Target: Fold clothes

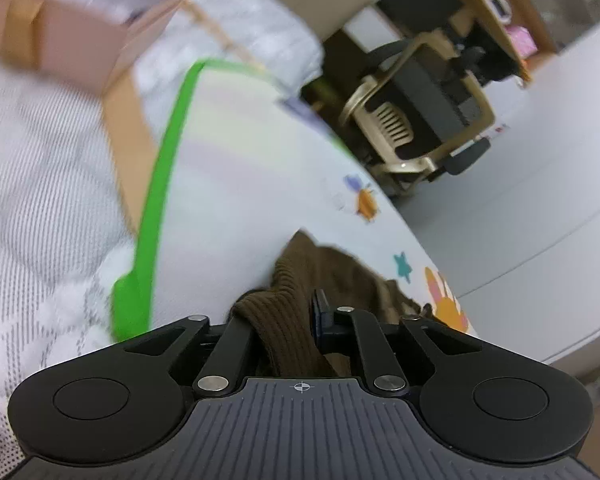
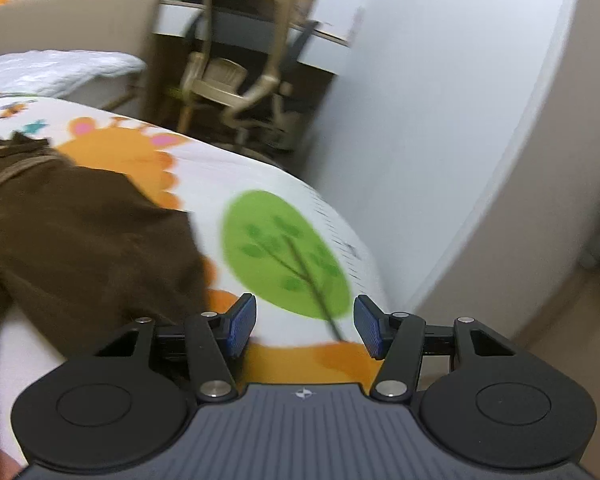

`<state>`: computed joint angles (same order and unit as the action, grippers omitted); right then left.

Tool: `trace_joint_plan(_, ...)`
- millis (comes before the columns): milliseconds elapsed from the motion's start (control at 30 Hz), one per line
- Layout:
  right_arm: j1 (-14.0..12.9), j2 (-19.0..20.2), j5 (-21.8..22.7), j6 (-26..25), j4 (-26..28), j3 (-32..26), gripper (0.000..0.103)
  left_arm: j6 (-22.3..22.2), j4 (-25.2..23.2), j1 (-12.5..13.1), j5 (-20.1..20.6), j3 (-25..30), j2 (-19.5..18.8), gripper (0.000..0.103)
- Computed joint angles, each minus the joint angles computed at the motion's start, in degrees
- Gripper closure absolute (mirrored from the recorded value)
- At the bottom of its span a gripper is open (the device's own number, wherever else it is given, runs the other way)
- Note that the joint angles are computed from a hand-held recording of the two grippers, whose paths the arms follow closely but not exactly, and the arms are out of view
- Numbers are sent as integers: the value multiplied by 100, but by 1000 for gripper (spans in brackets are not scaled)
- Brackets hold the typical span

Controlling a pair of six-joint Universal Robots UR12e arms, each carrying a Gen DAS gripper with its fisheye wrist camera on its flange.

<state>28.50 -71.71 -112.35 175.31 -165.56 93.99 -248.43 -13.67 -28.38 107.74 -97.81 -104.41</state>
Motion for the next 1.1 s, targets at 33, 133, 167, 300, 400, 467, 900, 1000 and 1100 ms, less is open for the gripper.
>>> trace_joint_plan(33, -18, -74, 123, 68, -16, 73, 48, -68, 106, 30, -146, -81, 29, 71)
trace_joint_plan(133, -76, -368, 793, 186, -16, 335, 47, 164, 229, -5, -304, -174, 99, 38)
trace_joint_plan(167, -95, -492, 1103, 187, 16, 442, 40, 338, 191, -52, -277, -165, 126, 32)
trace_joint_plan(300, -100, -1013, 2297, -65, 208, 922, 34, 1068, -267, -372, 88, 0, 199, 19)
trace_joint_plan(400, -37, -1367, 2918, -443, 403, 1224, 30, 1635, -606, -690, 623, 95, 279, 14)
trace_joint_plan(467, 19, -1550, 3252, -815, 485, 1400, 24, 1937, -814, -936, 1066, 139, 326, 10)
trace_joint_plan(900, 866, -1308, 1689, -2072, -1386, 1694, 73, 3495, -1794, -2131, 1191, 659, -59, 6)
trace_joint_plan(1000, 821, -1228, 1399, -1623, -1947, 1575, 72, 3659, -1937, -2231, 1294, 762, -201, 6)
trace_joint_plan(1100, 792, -1296, 1423, -1764, -1750, 1652, 71, 3435, -2592, -2285, 1802, 884, -280, 6)
